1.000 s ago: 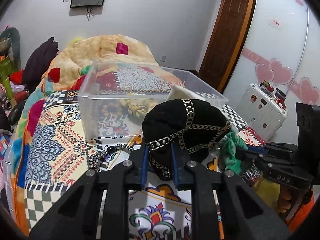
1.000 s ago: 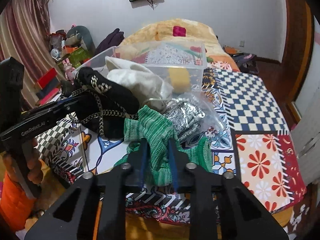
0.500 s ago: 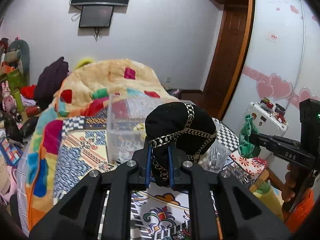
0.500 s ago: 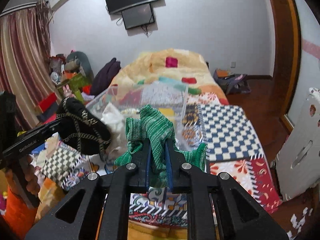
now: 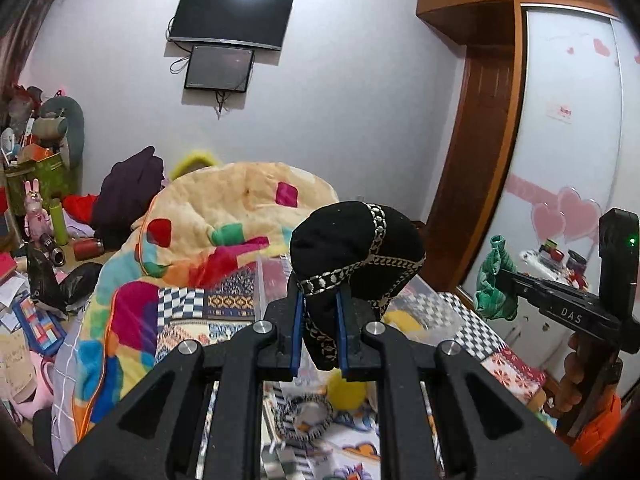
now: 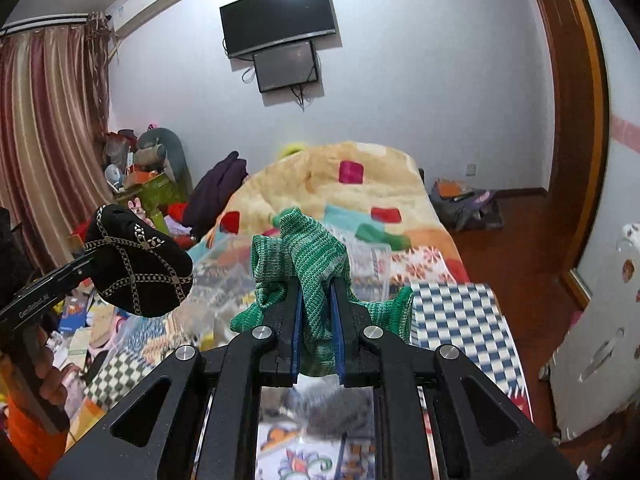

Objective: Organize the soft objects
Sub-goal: 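Lift both items over the clear box and release them inside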

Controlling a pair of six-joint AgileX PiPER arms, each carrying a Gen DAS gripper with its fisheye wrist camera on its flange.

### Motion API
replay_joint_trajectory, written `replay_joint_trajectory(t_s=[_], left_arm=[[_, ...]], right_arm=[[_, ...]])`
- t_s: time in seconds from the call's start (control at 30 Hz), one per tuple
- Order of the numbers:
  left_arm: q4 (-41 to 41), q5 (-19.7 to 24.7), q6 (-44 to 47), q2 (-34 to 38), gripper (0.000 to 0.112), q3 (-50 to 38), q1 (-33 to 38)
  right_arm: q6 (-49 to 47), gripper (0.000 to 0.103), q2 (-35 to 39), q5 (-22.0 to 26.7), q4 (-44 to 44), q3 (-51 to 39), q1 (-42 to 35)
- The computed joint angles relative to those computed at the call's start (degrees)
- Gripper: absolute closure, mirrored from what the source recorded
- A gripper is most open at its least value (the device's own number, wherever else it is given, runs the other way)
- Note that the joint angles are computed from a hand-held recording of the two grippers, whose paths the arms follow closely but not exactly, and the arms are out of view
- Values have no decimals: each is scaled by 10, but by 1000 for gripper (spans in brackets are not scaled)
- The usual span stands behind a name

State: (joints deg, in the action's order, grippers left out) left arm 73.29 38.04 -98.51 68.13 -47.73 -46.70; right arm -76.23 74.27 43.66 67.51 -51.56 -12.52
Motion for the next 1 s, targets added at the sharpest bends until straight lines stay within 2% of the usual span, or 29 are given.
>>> replay_joint_trajectory(t_s=[0.23, 0.5, 0.67, 0.77, 1.0], left_arm=[[6, -43, 9, 60, 99, -32, 64], [-31, -88, 56, 130, 99, -62, 110], [-84, -116, 106, 161, 99, -71, 132], [-128, -130, 150, 176, 99, -82, 141], [-184, -118, 218, 198, 99, -103, 135]], right_arm=[[42, 91, 50, -69, -16, -44, 79], [140, 91, 120, -141, -132, -89, 167], [204, 91, 152, -148, -206, -107, 191], [232, 91, 171, -136, -239, -120, 196], [266, 91, 194, -111, -291, -135, 203]])
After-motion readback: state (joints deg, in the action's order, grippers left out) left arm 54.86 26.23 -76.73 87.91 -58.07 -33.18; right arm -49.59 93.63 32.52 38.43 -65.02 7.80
